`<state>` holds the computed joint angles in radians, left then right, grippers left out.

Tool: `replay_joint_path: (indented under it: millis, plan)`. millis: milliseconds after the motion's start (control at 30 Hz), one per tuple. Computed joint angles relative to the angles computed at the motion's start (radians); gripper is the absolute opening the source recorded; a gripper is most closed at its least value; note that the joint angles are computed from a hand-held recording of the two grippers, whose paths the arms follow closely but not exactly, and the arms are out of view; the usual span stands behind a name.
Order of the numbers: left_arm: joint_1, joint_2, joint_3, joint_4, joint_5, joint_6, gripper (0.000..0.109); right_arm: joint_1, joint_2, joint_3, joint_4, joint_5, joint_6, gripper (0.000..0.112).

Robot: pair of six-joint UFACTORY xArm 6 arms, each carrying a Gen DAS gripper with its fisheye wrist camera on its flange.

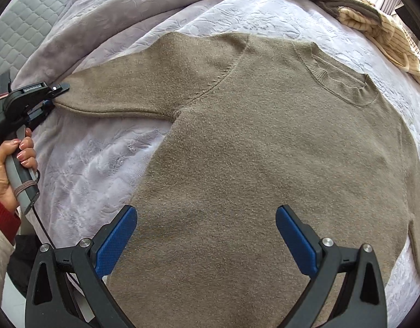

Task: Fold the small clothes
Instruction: 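Grasp the sweater sleeve cuff with the left gripper and lift it, then fold the held sleeve across the sweater body and open the left gripper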

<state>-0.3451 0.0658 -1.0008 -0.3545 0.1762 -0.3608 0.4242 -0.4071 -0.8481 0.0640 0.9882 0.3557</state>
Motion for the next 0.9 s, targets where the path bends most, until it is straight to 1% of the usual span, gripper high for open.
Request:
replay_joint_path:
  millis: [67,133,167,267,367,400,467,533,567,667,767,800,833,867,900]
  plan:
    - [-0.025,-0.009,-0.024,0.114,-0.003,-0.05,0.009,-0.008,-0.016,0.013,0.005,-0.003,0.001,0.102]
    - [-0.067,0.01,-0.089,0.22,0.001,-0.089,0.009,-0.022,-0.031,0.025,0.009,-0.003,0.004,0.102]
    - [-0.089,0.02,-0.119,0.235,0.004,-0.08,0.009,-0.034,-0.045,0.036,0.012,-0.004,0.005,0.102]
    - [-0.176,0.042,-0.203,0.183,0.019,0.038,0.009,-0.076,-0.091,0.071,0.018,-0.007,0.004,0.102]
    - [-0.28,0.122,-0.337,0.092,0.059,0.168,0.009,-0.137,-0.156,0.117,0.022,0.004,0.002,0.102]
    - [-0.316,0.166,-0.4,0.056,0.081,0.209,0.009,-0.164,-0.18,0.137,0.023,0.007,-0.003,0.102]
    - [-0.378,0.251,-0.513,0.04,0.138,0.242,0.009,-0.222,-0.228,0.169,0.026,0.023,-0.01,0.102]
    - [-0.436,0.358,-0.649,0.017,0.218,0.28,0.009,-0.292,-0.276,0.207,0.034,0.04,-0.025,0.102]
    - [-0.457,0.383,-0.676,0.011,0.25,0.298,0.009,-0.327,-0.297,0.221,0.04,0.053,-0.038,0.102]
    - [-0.509,0.499,-0.804,0.105,0.361,0.257,0.009,-0.425,-0.352,0.272,0.05,0.084,-0.072,0.102]
    - [-0.534,0.548,-0.847,0.283,0.428,0.125,0.01,-0.514,-0.39,0.312,0.065,0.118,-0.11,0.102]
    - [-0.544,0.542,-0.834,0.374,0.427,0.064,0.025,-0.537,-0.397,0.319,0.068,0.125,-0.125,0.102]
    - [-0.548,0.528,-0.816,0.434,0.423,0.019,0.04,-0.552,-0.403,0.324,0.064,0.13,-0.131,0.102]
    - [-0.547,0.516,-0.803,0.483,0.423,-0.02,0.084,-0.565,-0.408,0.328,0.057,0.131,-0.14,0.102]
    - [-0.546,0.482,-0.766,0.55,0.418,-0.071,0.099,-0.572,-0.41,0.329,0.047,0.128,-0.144,0.102]
